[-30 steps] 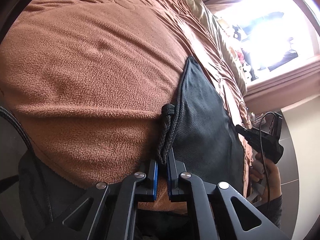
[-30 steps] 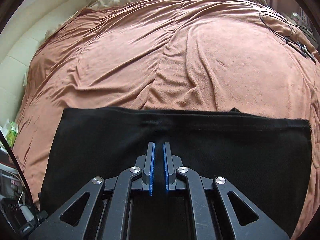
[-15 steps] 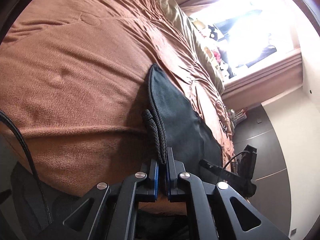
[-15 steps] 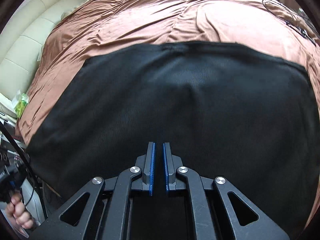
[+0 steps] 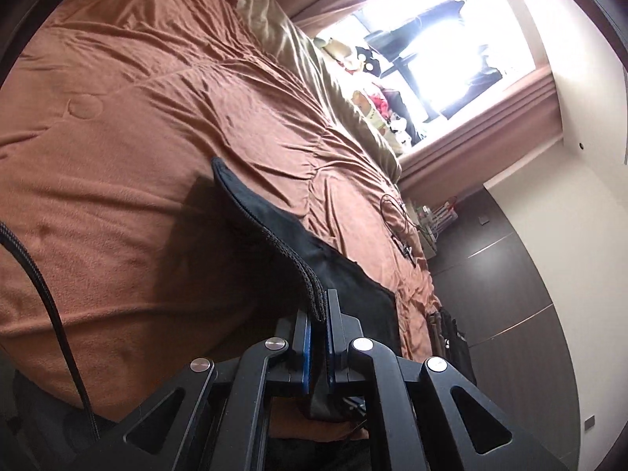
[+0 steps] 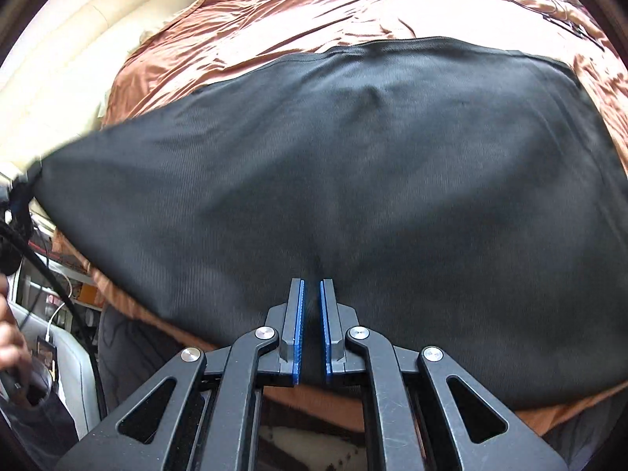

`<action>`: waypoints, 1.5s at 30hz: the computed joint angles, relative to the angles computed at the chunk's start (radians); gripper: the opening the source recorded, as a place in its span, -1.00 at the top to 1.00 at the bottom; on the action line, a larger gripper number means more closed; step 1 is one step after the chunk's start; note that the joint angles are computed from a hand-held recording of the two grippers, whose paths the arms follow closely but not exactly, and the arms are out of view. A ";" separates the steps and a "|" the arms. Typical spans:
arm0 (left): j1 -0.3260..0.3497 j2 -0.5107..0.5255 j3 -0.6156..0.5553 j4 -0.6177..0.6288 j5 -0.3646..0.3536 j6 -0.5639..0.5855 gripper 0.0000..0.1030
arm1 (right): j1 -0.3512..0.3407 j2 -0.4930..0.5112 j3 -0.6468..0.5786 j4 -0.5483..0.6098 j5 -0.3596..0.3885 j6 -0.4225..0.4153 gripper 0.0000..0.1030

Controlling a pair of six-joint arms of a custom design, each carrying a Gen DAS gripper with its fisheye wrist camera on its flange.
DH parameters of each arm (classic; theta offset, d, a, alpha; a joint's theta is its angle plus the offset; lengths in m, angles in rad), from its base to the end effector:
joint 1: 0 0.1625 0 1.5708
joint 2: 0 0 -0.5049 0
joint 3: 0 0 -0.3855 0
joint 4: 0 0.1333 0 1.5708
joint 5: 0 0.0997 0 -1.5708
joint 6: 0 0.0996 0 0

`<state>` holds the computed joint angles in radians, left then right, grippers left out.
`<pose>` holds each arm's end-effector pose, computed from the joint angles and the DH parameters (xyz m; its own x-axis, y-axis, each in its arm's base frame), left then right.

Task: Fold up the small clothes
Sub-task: 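Fold the held edge over the shirt with both grippers, then open both grippers to lay the folded edge down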

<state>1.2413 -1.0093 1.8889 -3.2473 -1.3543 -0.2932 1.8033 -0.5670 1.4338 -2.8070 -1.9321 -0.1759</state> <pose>-0.0652 -0.6687 0.2962 -0.9976 -0.0278 0.0630 -0.0650 0.6824 -0.7281 0.2803 -0.7578 0.0889 -0.8876 -0.2487 0.3877 -0.3760 0.8775 -0.2978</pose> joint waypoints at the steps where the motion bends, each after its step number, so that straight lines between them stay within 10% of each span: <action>1: -0.011 0.003 -0.012 0.008 0.005 0.006 0.89 | -0.003 -0.007 0.018 -0.011 0.007 0.002 0.91; 18: -0.151 0.112 -0.220 0.190 0.047 0.130 0.89 | -0.059 -0.191 0.229 -0.231 0.088 0.015 0.85; 23: -0.175 0.151 -0.273 0.241 0.041 0.153 0.89 | -0.070 -0.246 0.325 -0.410 0.075 0.012 -0.33; 45: -0.233 0.354 -0.424 0.468 -0.032 0.159 0.89 | -0.194 -0.413 0.495 -0.480 0.177 0.027 -0.33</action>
<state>1.0080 -0.6548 1.4649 -2.7793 -1.3864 -0.1341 1.6092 -0.9798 1.9293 -3.2871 -1.7548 -0.1493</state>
